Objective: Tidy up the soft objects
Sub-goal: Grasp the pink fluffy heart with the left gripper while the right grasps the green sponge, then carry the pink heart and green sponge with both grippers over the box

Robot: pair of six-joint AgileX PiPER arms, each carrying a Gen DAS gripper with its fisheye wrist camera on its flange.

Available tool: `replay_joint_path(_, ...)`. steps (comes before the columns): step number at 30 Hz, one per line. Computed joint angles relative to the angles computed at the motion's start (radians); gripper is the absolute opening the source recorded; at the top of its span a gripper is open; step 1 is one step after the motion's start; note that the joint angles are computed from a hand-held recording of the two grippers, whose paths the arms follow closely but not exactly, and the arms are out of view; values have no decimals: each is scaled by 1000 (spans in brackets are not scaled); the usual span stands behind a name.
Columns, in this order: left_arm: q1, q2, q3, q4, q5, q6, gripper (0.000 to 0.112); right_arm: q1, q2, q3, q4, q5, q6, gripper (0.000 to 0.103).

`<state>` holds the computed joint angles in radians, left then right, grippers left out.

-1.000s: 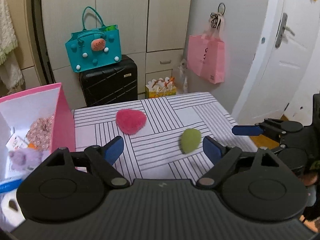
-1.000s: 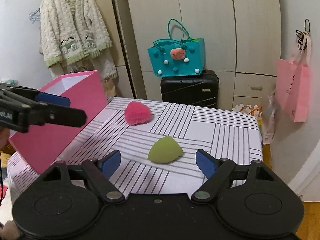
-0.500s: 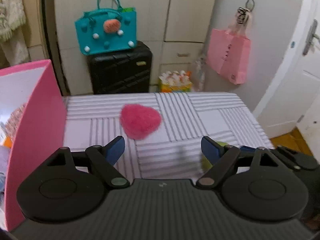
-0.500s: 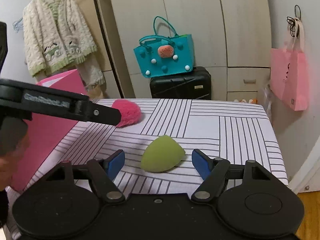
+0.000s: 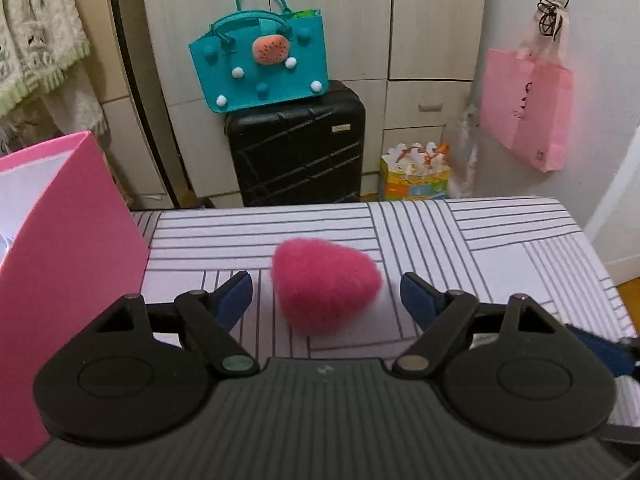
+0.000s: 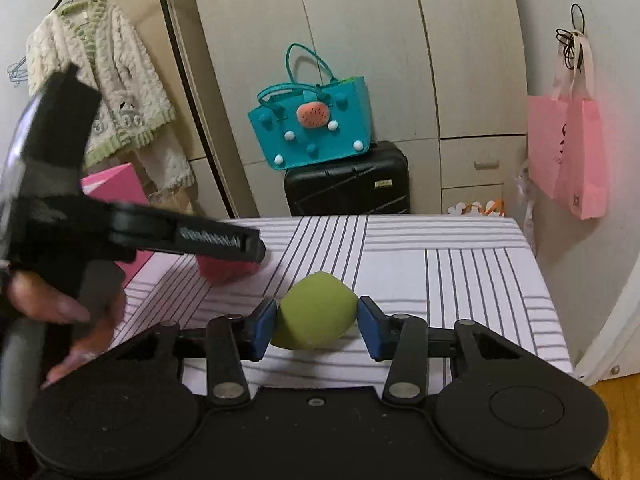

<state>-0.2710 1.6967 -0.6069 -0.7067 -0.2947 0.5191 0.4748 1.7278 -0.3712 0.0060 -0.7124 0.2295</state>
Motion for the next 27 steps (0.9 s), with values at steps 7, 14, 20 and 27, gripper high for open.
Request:
replay_joint_path(7,-40,57,-10,-48,-62,20,63,9,36,-19,33,0,-3,50)
replay_joint_path(14,-74,78,5,-15,-108,2,42,31,44,14,70,-40,-30,47)
replay_joint_path(20,-90,30,63,58,-132,-59,41,97,33,46,192,-75,-55,47)
replay_joint_path(27,-45,-106,172,318,-96,-291,41,152,-24,119,278,-114,-3,47)
